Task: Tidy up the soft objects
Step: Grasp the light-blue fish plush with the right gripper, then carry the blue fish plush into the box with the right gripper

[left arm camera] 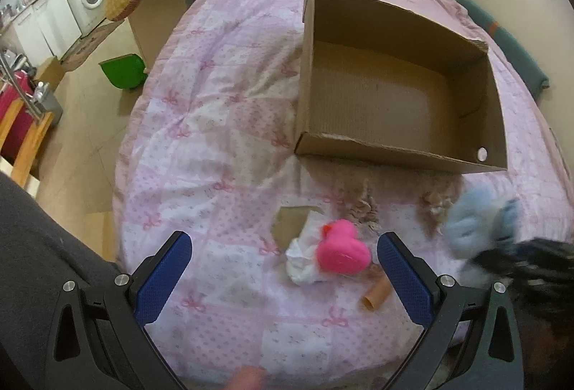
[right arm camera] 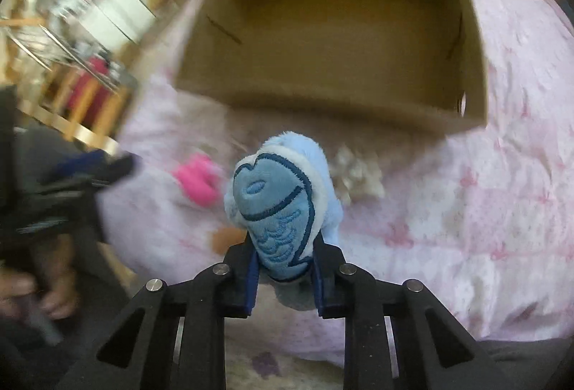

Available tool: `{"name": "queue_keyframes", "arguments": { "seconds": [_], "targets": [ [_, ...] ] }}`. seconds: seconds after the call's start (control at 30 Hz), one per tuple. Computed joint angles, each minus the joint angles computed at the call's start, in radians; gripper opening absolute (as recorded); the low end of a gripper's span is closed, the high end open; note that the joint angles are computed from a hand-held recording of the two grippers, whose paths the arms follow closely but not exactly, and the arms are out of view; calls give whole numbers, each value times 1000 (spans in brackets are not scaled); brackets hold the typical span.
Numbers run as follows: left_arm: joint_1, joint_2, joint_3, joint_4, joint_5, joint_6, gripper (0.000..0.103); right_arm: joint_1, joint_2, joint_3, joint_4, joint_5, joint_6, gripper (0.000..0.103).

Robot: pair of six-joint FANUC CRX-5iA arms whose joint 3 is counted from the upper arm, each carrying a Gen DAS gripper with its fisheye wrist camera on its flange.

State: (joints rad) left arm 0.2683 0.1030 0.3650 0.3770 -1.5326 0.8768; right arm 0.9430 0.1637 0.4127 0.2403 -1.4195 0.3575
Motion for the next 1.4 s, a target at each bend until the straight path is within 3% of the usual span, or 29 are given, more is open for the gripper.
{"name": "queue_keyframes", "arguments": {
  "seconds": [0.3,0.43,0.47,0.53,0.57,0.6,0.67,0.77,0.87,0.97,1.1,1.4],
  "targets": [
    [-36,179,268,-64,-121,136,103,34,-138,-225,342,220,-252,26],
    [-67,327,449,-102,-315,193,102,28,-191,-306,350,253,-316,26],
    [-74,353,475,-111,-346,208,98,28,-195,-309,345,249,-319,26],
    [-82,395,514,-124,-388,241,79,36,-203,-326,350,257,-339,26],
    [-84,418,532,-122,-412,263,63,39,-203,-323,352,257,-339,26],
    [-86,439,548,-117,-437,278,54,42,-201,-316,352,252,-338,26],
    [-95,473,569,-111,-484,298,52,39,-204,-320,348,250,-335,26],
    [-122,461,540,-138,-466,265,50,41,-197,-306,335,240,-330,26],
    [-143,459,516,-138,-468,248,29,39,-193,-299,329,238,-328,27],
    [-161,447,489,-156,-452,232,25,37,-192,-296,321,235,-324,27],
    [-152,422,455,-144,-408,243,4,36,-193,-296,312,232,-329,27],
    [-101,417,501,-35,-378,249,3,32,-185,-284,295,225,-325,27]
  ]
}}
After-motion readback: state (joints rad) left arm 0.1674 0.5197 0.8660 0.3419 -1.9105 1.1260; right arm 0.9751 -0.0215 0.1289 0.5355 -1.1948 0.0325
